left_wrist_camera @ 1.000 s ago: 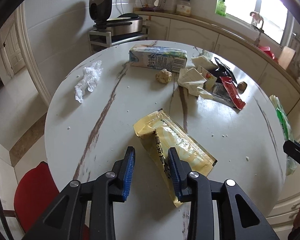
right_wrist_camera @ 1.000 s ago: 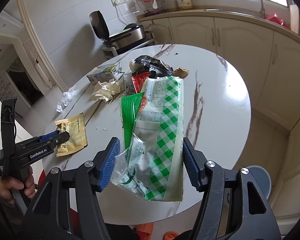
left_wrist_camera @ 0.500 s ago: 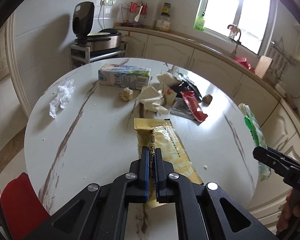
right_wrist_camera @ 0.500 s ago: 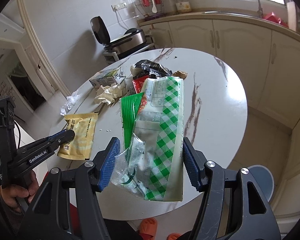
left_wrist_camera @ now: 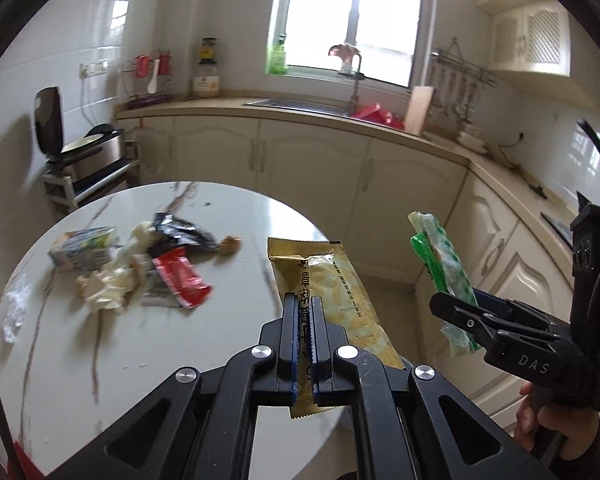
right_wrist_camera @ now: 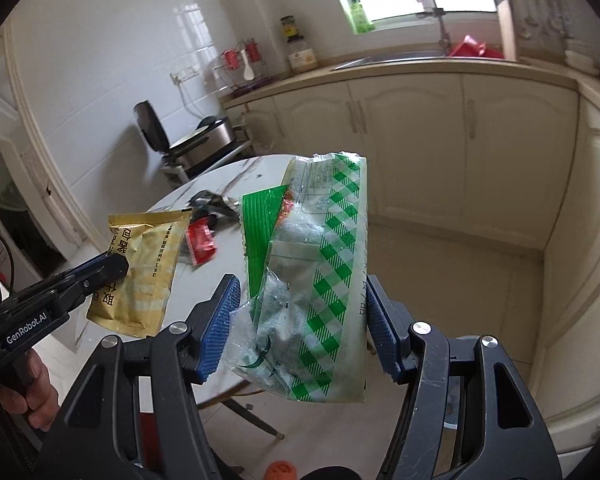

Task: Collect trash
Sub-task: 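Carry the yellow wrapper and green-checkered bag toward the blue bin, then open both grippers over the blue bin and swing back to the table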

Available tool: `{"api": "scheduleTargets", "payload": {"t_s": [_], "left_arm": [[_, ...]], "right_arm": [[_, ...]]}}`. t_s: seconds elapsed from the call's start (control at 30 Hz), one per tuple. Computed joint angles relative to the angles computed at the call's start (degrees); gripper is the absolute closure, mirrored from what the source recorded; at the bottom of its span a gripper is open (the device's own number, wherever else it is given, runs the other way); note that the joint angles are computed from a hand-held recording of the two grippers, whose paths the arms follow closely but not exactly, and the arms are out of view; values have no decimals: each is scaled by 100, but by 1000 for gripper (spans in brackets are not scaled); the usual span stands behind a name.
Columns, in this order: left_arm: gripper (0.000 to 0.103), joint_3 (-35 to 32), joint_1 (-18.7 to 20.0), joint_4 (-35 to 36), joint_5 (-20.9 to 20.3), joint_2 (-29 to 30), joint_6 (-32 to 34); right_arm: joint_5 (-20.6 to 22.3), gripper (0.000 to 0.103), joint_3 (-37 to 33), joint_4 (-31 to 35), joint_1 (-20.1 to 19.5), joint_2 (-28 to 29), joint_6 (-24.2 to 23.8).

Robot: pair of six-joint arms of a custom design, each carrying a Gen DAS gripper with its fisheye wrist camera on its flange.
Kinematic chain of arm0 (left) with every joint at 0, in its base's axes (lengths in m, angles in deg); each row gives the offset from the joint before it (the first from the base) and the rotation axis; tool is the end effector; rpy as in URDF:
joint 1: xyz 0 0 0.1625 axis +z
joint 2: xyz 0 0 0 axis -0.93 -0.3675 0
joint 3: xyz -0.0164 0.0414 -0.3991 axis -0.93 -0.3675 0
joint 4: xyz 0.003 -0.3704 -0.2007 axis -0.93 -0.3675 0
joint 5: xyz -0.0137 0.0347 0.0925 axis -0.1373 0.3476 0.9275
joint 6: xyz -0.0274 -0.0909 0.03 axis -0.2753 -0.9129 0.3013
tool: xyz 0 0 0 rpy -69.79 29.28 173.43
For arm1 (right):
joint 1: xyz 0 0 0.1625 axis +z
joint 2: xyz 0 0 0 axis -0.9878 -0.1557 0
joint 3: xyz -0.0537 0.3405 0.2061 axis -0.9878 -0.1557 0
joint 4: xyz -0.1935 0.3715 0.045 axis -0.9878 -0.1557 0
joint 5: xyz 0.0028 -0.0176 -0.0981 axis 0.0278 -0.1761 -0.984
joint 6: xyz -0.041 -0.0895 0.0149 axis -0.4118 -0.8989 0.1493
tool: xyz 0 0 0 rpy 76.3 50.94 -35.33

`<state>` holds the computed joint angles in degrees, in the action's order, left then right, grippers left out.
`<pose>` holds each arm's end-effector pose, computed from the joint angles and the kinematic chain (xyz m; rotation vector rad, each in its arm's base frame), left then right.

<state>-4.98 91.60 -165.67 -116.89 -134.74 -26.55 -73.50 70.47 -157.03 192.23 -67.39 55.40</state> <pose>-0.6315 -0.4641 0.3415 1.2996 2.5221 -0.6799 0.2309 -0.4053 0.6189 0.0433 -2.3397 1.2887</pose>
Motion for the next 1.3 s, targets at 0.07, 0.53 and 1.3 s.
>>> {"api": "scheduleTargets", "payload": {"t_s": [0.07,0.53,1.3], "left_arm": [[103,-240,-66,60,-244,341,120],[103,-2196,-157,1071,-1429,2751,768],[58,-3414,-107,1582,-619,3860,857]], "right_arm": [[-274,44,127,6,-128,-259,15],[1057,43,1108,499,-3258,-1848,284],[2003,6,1326,421,-4458,-1565,124]]}}
